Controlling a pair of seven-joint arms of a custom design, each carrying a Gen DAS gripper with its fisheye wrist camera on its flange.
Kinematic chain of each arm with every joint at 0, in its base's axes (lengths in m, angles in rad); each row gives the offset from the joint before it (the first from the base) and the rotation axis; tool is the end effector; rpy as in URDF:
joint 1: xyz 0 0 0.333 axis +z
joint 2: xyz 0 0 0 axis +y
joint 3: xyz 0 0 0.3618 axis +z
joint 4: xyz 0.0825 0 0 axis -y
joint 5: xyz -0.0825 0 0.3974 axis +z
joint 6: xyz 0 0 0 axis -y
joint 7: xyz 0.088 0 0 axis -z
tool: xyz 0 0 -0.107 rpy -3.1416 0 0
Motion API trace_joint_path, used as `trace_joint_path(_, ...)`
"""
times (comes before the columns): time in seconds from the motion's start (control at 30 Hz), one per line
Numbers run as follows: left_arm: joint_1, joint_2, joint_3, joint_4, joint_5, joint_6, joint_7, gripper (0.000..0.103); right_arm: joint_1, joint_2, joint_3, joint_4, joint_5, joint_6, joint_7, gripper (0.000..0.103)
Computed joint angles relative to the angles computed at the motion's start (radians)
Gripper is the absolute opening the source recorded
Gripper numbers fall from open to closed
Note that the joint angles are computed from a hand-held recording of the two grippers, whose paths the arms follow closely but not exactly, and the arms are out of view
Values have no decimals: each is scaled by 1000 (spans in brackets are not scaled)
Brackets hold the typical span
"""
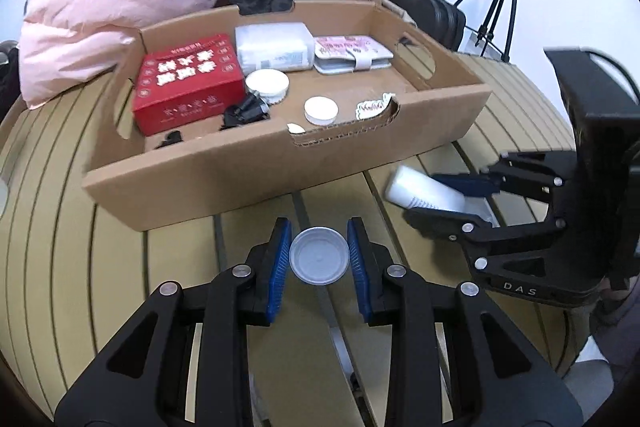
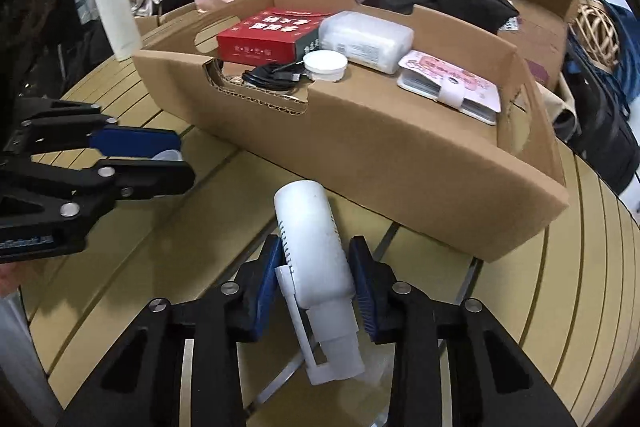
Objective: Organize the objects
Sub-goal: 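Grasp a white round lid with the left gripper while the right gripper grasps the white spray bottle, then carry the lid and spray bottle into the tray and open both grippers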
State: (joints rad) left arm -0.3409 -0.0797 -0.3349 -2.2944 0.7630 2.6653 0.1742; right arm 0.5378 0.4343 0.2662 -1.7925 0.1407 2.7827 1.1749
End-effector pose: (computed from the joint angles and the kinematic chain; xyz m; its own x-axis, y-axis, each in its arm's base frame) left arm 0.4088 -0.3571 0.4602 0.0646 -0.9910 0.1170 -0.7914 -0.1223 -0.5989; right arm 0.5240 0.4972 0.4133 0.8562 -0.5166 -0.0059 -0.4310 -0.7080 -0.5595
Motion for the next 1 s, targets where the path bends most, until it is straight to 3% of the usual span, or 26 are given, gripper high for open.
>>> trace_joint_path(0.1, -5, -79, -15, -32, -17, -22, -17, 25, 21, -46, -28, -50, -6, 24, 72, 30)
trace_joint_path(0.3, -5, -326, -66, -113, -124, -84, 7, 25, -12, -288, 12, -266, 88, 101, 99, 30)
trace_joint_path(0.37, -8, -400, -72, -129, -176, -104, 34, 25, 0, -385, 4, -327, 111, 97, 126, 30)
trace_joint_path(0.47, -37, -479, -63, -140, -284, -140, 100, 25, 35, -510, -16, -392, 263, 63, 54, 30)
trace_joint_path(0.57, -40, -536, -78, -137, -359, -174, 139, 25, 70, -588, -46, -422, 286, 23, 59, 30)
trace_joint_path(0.77, 14, -556, -130, -112, -415, -165, 183, 25, 84, -639, -59, -427, 208, -5, 138, 30)
trace_joint_path(0.87, 20, -507, -106, -84, -449, -128, 232, 25, 90, -616, -74, -399, 203, -23, 148, 30)
trace_joint_path(1.0, 39, -345, -34, 18, -512, -71, 348, 25, 88, -521, -104, -259, 283, -99, 73, 30)
